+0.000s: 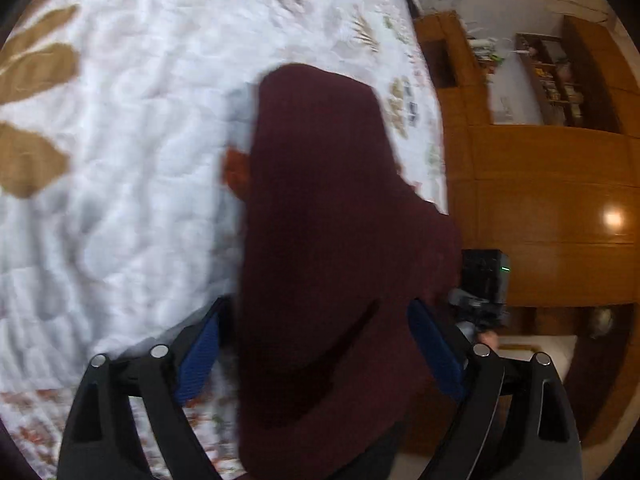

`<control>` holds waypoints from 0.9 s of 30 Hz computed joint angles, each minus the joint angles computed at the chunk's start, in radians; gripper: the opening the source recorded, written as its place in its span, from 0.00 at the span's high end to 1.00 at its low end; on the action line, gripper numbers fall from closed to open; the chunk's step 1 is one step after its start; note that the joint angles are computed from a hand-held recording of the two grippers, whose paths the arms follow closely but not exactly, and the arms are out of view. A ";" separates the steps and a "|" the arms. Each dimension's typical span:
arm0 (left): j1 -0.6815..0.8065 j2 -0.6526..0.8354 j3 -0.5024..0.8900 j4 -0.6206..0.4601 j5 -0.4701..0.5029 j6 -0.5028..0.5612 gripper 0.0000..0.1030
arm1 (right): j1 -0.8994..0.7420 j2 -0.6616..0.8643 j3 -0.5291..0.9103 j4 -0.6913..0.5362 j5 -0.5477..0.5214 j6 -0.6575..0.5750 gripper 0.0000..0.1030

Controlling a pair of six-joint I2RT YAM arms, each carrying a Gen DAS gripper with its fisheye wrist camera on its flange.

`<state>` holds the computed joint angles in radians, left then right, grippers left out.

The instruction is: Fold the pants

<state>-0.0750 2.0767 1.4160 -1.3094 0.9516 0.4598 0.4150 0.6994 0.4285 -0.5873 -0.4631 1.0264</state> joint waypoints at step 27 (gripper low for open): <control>0.101 -0.139 0.016 -0.017 0.049 0.066 0.67 | 0.279 0.278 0.393 -0.113 0.300 -0.060 0.65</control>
<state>0.0263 1.9380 1.4323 -1.3268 1.0005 0.5258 0.6944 0.9778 0.8220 -0.7007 -0.1631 0.9668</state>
